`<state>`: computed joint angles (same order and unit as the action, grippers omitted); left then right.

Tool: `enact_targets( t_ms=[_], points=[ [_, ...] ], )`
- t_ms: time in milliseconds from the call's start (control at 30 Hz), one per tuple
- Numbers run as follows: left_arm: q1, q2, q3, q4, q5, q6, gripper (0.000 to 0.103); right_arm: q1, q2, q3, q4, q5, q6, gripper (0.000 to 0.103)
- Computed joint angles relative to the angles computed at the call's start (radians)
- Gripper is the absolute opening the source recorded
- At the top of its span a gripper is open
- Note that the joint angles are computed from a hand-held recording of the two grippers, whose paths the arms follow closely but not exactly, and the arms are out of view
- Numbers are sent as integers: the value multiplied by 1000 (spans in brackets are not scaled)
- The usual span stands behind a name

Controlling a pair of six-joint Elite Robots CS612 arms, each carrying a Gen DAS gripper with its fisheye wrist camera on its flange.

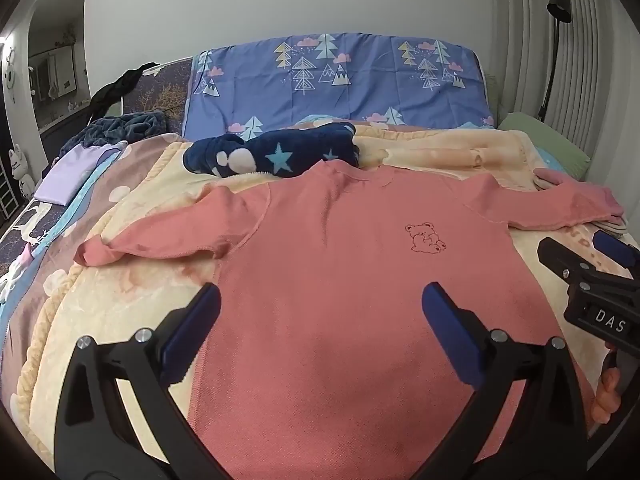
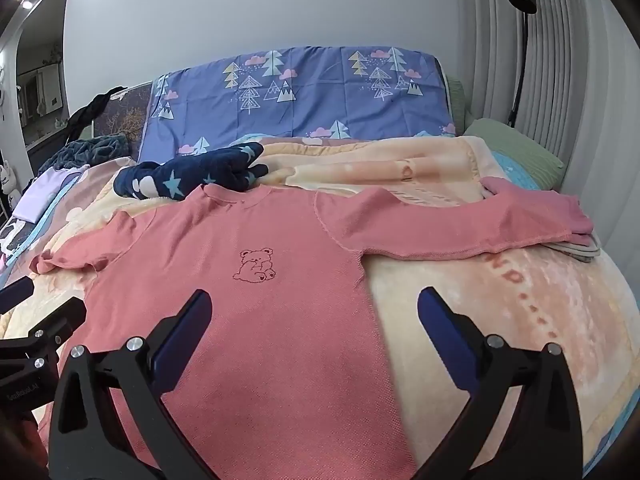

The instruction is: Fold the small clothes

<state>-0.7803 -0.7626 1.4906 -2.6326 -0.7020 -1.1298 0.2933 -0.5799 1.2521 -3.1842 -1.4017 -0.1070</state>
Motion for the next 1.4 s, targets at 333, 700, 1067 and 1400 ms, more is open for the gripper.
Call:
enact_targets(
  t_ms=[333, 700, 1067, 1400],
  points=[
    [-1, 12, -5, -71, 0, 37, 101, 2, 1, -4, 0, 2, 2, 102],
    [-7, 2, 45, -153, 29, 91, 101, 2, 1, -3, 0, 0, 3, 102],
    [-10, 13, 42, -211, 41, 123, 101, 4, 4, -10, 11, -5, 10, 102],
    [-13, 17, 43, -221, 56, 160, 101, 4, 7, -14, 17, -15, 21, 102]
  ],
)
